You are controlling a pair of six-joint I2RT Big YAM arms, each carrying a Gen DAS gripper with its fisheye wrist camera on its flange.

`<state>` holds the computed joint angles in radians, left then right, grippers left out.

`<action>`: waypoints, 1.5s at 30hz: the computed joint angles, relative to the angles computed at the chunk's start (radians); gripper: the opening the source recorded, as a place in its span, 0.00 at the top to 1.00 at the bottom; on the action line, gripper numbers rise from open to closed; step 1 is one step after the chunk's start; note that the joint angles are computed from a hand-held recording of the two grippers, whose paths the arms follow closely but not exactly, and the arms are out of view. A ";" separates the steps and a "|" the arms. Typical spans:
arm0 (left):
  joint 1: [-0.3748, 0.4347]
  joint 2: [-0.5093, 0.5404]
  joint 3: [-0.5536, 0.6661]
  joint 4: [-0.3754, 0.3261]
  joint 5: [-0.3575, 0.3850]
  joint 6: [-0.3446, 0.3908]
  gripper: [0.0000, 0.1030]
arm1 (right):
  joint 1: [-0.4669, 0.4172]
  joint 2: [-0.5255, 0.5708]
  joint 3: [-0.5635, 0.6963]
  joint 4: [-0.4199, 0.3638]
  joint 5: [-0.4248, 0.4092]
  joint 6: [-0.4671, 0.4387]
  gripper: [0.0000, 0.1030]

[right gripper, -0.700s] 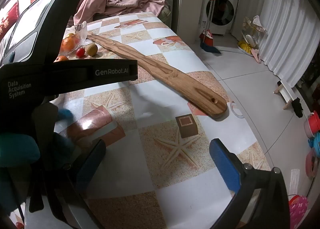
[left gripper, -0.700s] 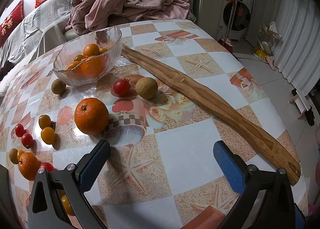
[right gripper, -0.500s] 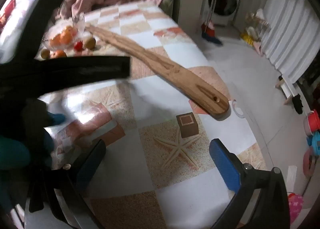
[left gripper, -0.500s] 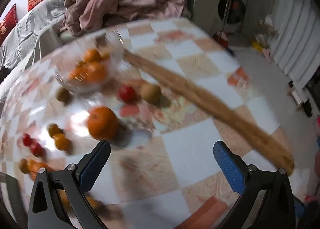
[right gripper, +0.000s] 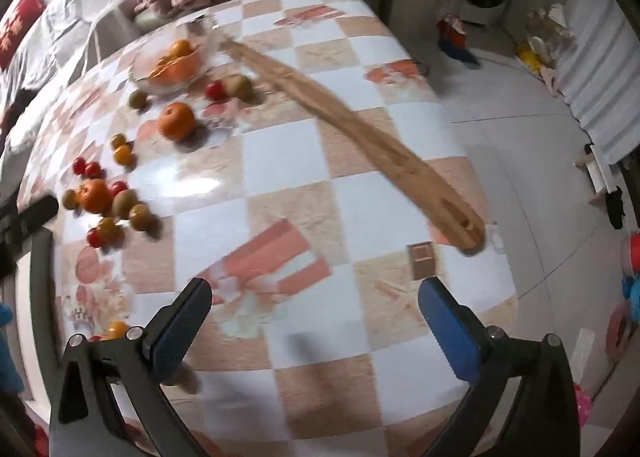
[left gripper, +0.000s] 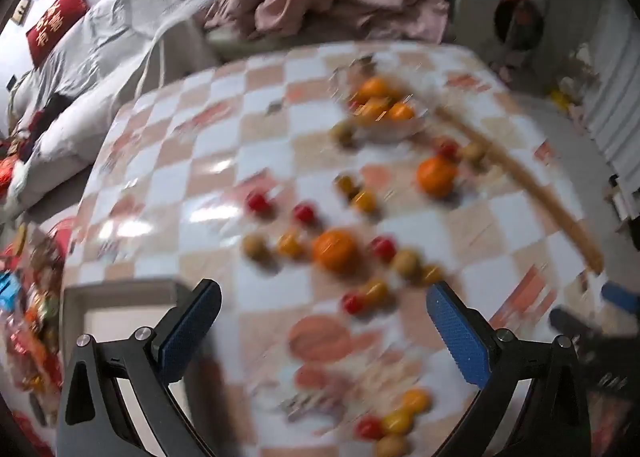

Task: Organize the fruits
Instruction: 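Move both tools over the scattered fruits on the table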

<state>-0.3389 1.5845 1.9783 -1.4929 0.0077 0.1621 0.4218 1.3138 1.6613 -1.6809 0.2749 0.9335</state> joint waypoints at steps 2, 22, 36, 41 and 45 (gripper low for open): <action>0.019 -0.001 -0.009 -0.030 0.002 0.002 0.00 | 0.004 0.018 0.021 0.015 -0.020 -0.009 0.00; 0.050 0.030 0.004 -0.114 -0.002 -0.023 0.00 | 0.034 0.118 0.145 -0.004 -0.105 -0.045 0.00; 0.045 0.030 -0.014 -0.103 -0.012 -0.019 0.00 | 0.036 0.109 0.128 0.002 -0.115 -0.043 0.00; 0.044 0.033 -0.025 -0.099 -0.017 -0.021 0.00 | 0.035 0.103 0.118 0.004 -0.120 -0.040 0.00; 0.043 0.036 -0.034 -0.096 -0.022 -0.021 0.00 | 0.032 0.104 0.116 0.003 -0.127 -0.041 0.00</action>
